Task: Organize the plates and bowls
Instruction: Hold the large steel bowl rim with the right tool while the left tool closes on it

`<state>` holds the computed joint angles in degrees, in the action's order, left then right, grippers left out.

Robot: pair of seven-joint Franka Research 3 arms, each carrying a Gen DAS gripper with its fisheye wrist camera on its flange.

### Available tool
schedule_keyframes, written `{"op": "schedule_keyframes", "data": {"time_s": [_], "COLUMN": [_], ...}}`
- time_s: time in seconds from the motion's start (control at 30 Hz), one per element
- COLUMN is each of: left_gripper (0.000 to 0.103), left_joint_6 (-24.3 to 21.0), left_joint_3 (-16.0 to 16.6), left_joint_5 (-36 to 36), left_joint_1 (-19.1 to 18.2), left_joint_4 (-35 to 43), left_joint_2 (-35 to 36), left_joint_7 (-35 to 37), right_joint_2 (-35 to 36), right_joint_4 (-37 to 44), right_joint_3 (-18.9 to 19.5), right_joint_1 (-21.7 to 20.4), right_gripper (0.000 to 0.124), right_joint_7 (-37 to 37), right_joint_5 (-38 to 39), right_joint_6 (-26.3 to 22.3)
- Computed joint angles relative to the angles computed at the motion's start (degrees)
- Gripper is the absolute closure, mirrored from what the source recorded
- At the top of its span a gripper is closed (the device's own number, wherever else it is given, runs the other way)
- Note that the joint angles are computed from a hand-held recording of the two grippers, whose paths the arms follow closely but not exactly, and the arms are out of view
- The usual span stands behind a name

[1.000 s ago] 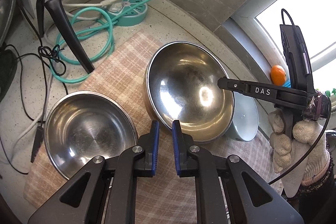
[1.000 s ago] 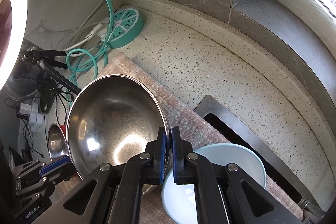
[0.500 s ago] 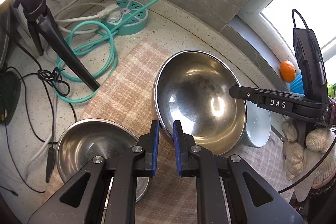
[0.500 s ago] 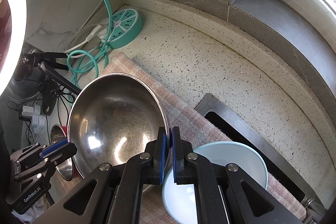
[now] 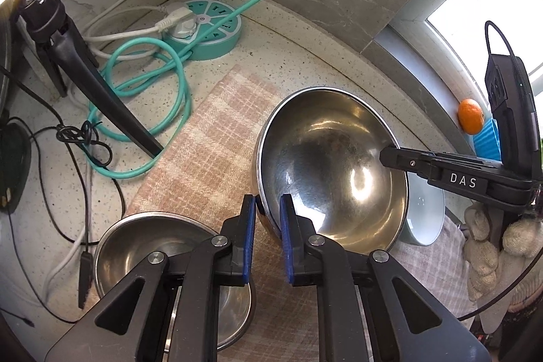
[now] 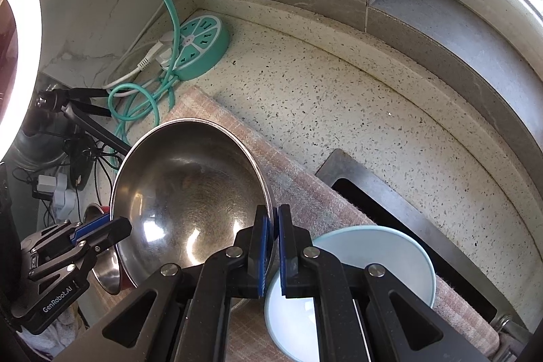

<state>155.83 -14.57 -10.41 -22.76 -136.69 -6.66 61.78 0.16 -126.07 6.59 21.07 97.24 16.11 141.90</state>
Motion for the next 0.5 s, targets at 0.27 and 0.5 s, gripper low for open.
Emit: {"op": "schedule_keyframes", "data": {"time_s": [0.27,0.5], "left_gripper": [0.091,0.091], "left_joint_6": [0.6,0.7], "left_joint_3": [0.2,1.1], "left_joint_5": [0.7,-1.6], "left_joint_1": [-0.2,-1.2], "left_joint_4": [-1.1,-1.8], "left_joint_2": [-1.7,-3.0], "left_joint_7": [-0.8,1.1], "right_joint_2": [-0.7,-2.1], "right_joint_4": [-0.4,-1.0], "right_joint_3": [0.1,0.3], "right_joint_1": [0.2,0.3], "right_gripper": [0.119,0.119], "right_joint_7": [0.9,2.2], "right_joint_5": [0.9,0.3], "right_joint_6": [-0.3,-0.5]}}
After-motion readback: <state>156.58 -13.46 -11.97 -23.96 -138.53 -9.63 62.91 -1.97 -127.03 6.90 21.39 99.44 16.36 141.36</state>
